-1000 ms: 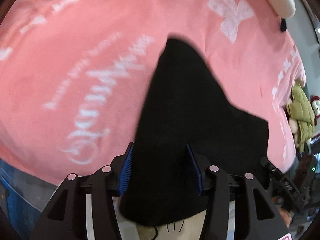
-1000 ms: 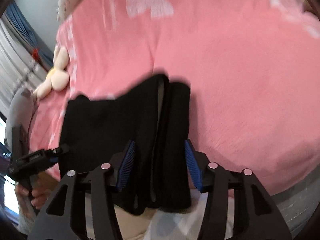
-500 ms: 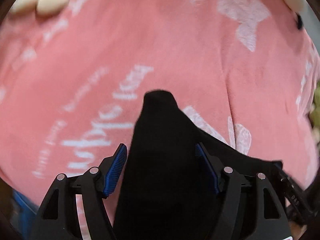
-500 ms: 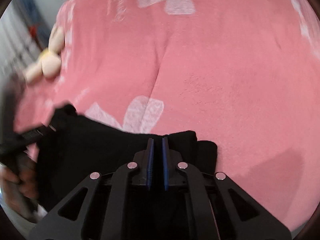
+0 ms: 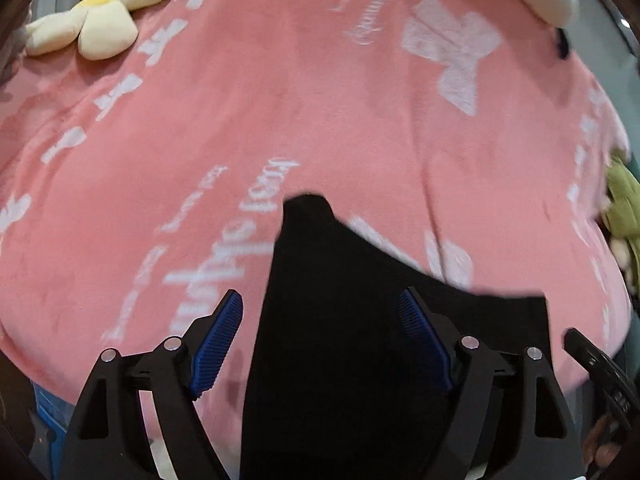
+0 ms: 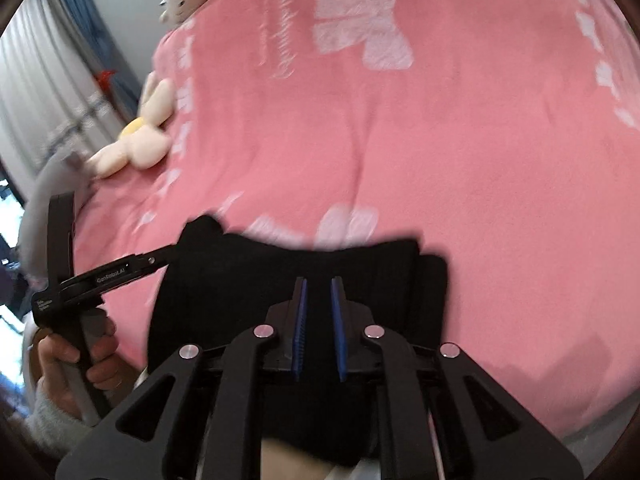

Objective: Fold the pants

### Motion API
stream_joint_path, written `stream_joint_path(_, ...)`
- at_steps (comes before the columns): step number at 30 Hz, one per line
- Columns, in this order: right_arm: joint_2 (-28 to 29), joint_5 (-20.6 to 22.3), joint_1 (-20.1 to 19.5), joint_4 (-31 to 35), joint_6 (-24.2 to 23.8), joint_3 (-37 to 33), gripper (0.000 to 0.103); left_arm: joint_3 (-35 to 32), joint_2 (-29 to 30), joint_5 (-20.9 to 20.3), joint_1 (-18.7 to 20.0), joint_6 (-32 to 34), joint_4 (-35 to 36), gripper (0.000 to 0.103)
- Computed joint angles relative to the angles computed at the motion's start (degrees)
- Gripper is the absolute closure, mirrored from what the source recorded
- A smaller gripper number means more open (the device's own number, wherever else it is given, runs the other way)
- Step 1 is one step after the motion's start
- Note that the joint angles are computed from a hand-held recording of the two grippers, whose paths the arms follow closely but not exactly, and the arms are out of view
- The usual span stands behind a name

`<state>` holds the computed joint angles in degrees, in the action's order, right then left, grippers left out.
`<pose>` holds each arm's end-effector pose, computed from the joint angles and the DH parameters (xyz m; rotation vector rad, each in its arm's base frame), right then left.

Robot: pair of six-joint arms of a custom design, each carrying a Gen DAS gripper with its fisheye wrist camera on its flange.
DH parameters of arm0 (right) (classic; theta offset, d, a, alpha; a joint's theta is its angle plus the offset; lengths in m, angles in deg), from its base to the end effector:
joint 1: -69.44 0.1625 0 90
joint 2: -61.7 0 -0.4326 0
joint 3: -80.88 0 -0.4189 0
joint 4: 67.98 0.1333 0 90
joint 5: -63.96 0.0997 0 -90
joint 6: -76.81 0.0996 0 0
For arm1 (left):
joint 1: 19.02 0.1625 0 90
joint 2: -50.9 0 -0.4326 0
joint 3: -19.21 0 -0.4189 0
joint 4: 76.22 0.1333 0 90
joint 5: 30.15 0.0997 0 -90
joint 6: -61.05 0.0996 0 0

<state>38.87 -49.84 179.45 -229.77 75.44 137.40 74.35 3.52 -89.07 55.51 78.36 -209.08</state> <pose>0.3893 -0.7968 0.0878 0.3045 -2.6610 1.0014 -0.0457 -0.8575 0.4118 0.4922 2.4488 -0.7757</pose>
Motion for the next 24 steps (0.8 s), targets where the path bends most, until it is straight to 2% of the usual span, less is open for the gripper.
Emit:
stream_joint_path(2, -0.4, -2.5, 0.2, 2.2, 0.3, 2.2, 0.092, 5.9, -3.3, 1.2, -0.1, 0.8, 0.1, 0.024)
stream_joint_path(3, -0.1, -5.0, -0.3, 3.2, 0.3, 3.0, 0.099, 7.9, -4.2, 2.2, 0.0, 1.4, -0.1, 0.024)
stream_joint_path(4, -0.4, -5.1, -0.7, 2.7, 1.6, 4.1, 0.101, 10.6, -4.8, 4.9, 0.0, 1.9, -1.1, 0.024)
stream_joint_path(5, -1.3, -2.7, -1.3, 0.9, 5.4, 5.8, 0.1, 11.3, -4.8, 6.1, 0.1, 1.7, -1.2, 0.024)
stream_joint_path(6, -2.1, -0.7, -1.5, 0.5, 8.3, 6.6, 0.094, 11.7, -4.7, 6.6, 0.4, 1.2, -1.3, 0.023)
stream_joint_path(7, -2.5, 0.5, -1.3, 0.2, 9.1, 6.8, 0.093, 12.4, -5.3, 6.2, 0.6, 0.3, -1.6, 0.023)
stream_joint_path(9, -2.2, -1.6, 0.4, -1.5, 4.7, 6.4, 0.093, 12.6, -5.9, 5.9, 0.6, -1.0, -1.1, 0.023)
stream_joint_path(11, -0.5, -6.8, 1.8, 0.7, 1.0, 4.1, 0.093, 13.1, -6.1, 6.7, 0.2, -0.5, -2.3, 0.023)
stream_joint_path(12, 0.9, -11.1, 2.0, 2.6, -0.4, 2.5, 0.096, 13.3, -6.1, 7.1, 0.1, 0.0, -2.7, 0.023)
stream_joint_path(13, 1.7, -13.2, 1.8, 4.3, -0.4, 1.8, 0.097, 14.0, -6.4, 8.3, -0.3, 0.7, -3.1, 0.023)
stream_joint_path(14, 1.4, -12.8, 1.6, 4.3, 0.8, 2.7, 0.097, 14.5, -6.5, 8.9, -0.4, 0.8, -3.3, 0.023)
stream_joint_path(17, -0.9, -9.0, 1.9, 0.0, 3.1, 6.5, 0.092, 16.7, -7.9, 10.1, -1.0, 1.9, -4.4, 0.023)
stream_joint_path(19, -1.4, -10.2, 2.5, -2.5, 2.4, 7.6, 0.07, 18.1, -8.7, 10.8, -1.1, 2.6, -5.7, 0.023)
stream_joint_path(24, -2.5, -11.7, 2.6, -3.3, 3.8, 9.3, 0.068, 19.7, -10.1, 10.9, -1.1, 1.4, -4.1, 0.023)
